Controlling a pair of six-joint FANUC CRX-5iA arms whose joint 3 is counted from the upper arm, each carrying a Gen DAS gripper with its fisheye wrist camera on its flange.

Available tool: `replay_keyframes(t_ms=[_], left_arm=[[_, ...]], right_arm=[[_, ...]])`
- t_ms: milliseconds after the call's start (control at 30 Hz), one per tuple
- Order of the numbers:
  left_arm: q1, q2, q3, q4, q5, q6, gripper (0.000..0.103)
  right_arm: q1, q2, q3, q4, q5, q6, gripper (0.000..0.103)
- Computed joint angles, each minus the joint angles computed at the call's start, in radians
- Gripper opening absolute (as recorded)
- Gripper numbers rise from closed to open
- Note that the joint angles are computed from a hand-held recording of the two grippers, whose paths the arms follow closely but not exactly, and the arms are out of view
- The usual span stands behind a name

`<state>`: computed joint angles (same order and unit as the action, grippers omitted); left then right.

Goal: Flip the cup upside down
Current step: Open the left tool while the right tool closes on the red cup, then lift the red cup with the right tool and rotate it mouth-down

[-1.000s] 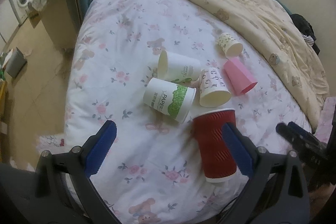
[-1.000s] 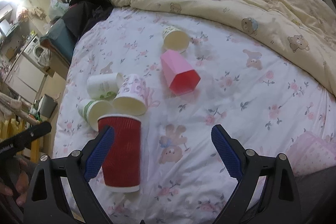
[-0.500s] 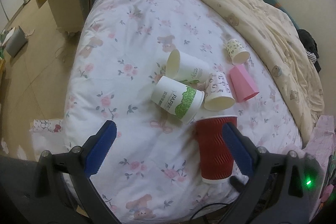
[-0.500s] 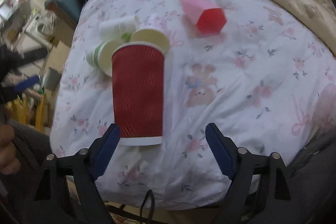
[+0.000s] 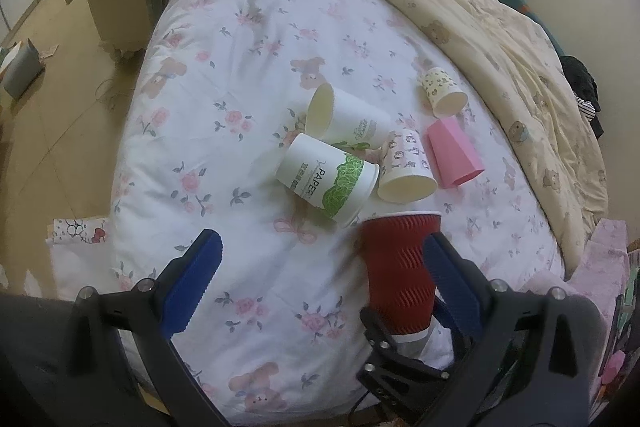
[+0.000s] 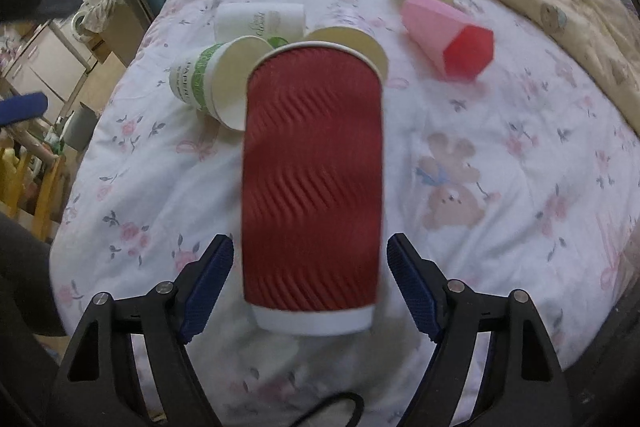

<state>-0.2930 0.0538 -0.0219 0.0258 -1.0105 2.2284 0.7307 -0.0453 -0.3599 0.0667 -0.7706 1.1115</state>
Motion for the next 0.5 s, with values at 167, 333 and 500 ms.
replay_keyframes(t_ms=[167,333,500], left_arm=[[0.002,-0.005,-0.013,0.012,0.011,0.008,0.099],[0.006,-0.006,-0.017,0.02,0.012,-0.003,0.099],[0.008,-0.012,-0.023,0.014,0.014,0.001,0.099]], right_arm=[[0.043,0.003,-0.069,0.182,0.069,-0.167,0.08],[0.038,0.013,-0.096,0.227,0.128,-0.239,0.08],[0.045,0.012,-0.108,0.239,0.14,-0.235,0.077]])
